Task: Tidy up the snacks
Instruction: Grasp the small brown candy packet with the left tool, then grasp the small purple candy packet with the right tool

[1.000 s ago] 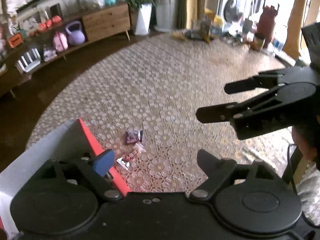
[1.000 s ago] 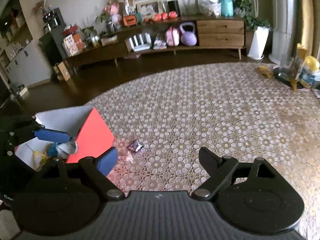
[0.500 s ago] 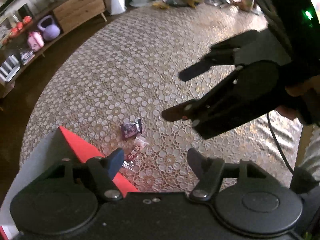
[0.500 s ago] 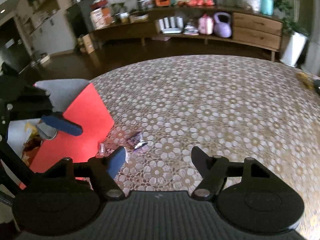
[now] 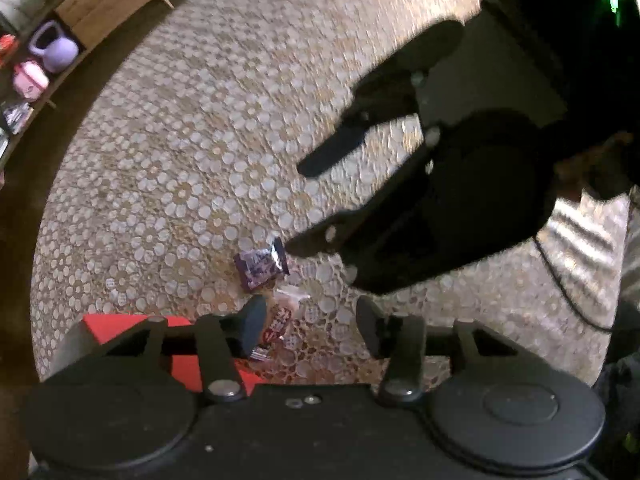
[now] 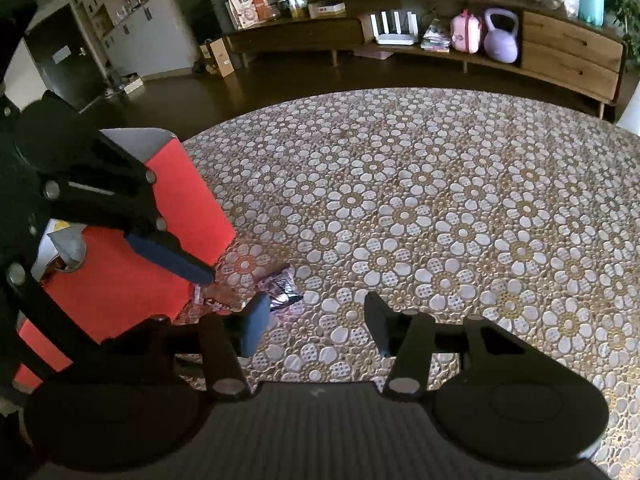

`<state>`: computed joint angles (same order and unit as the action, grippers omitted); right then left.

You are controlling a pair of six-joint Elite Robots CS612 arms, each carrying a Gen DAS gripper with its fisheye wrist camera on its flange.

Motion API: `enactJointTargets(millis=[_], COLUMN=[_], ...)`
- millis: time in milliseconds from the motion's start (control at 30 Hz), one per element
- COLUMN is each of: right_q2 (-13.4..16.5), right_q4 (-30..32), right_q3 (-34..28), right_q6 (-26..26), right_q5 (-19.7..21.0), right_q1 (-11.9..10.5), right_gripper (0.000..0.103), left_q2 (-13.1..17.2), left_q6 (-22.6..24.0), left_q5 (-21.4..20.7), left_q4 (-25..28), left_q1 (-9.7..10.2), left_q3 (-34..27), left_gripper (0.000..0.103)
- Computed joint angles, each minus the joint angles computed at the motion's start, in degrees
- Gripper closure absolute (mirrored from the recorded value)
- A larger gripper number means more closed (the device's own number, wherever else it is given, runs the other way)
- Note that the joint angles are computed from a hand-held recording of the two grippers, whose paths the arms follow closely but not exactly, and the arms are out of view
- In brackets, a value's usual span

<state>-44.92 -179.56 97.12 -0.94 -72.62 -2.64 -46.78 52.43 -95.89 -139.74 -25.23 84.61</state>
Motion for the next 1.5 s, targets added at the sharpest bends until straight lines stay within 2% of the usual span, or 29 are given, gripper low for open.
enactJointTargets(millis=[233, 367, 467, 533, 833, 967, 1100, 1167, 1300, 1500], right_q2=[0.4, 0.4, 0.5, 0.6, 1.4, 1.8, 2.2, 2.4, 2.5, 1.6], right_q4=[-1.6, -2.1, -1.8, -1.9, -0.7, -0.3, -0.1, 0.0, -1.9, -1.7], right_q3=[0.7, 1.1, 1.0, 0.8, -0.6, -1.2, -1.8, -2.1, -1.8, -0.5], right_q6=[0.5, 0.2, -0.5, -0.6, -1.0, -1.2, -1.1, -0.6, 1.5, 0.2], right_q5=[2.0, 3.1, 3.2, 3.6, 4.4, 4.5, 4.6, 4.8, 4.1, 2.3], right_q1=[-1.0, -1.4, -1.3, -1.3, -1.0, -0.6, -0.3, -0.3, -0.5, -1.3], right_gripper=[0.051, 0.051, 0.051, 0.051, 0.051, 0.051, 0.052, 0.058, 0.058, 0.058], left_q2=[1.5, 2.2, 2.8, 3.3, 4.0, 4.3, 3.8, 3.4, 3.0, 2.7], left_q6=[2.4, 1.7, 1.3, 1.2, 2.7, 2.7, 2.2, 1.8, 0.7, -0.6], left_q5=[4.6, 4.3, 4.2, 3.4, 5.3, 4.4, 3.2, 2.1, -1.0, -4.3], left_q4=[3.1, 3.6, 4.1, 4.9, 3.3, 2.7, 1.7, 2.0, 1.8, 2.1], left_q1=[-1.03, -0.95, -0.82, -0.59, -1.19, -0.85, -0.23, 0.21, 1.29, 2.6], left_q3=[-1.3, -2.5, -3.7, -5.0, -4.4, -4.5, -3.6, -3.5, -3.7, -4.7], left_gripper=[0.074, 0.075, 0.08, 0.081, 0.081, 0.083, 0.091, 0.091, 0.091, 0.091])
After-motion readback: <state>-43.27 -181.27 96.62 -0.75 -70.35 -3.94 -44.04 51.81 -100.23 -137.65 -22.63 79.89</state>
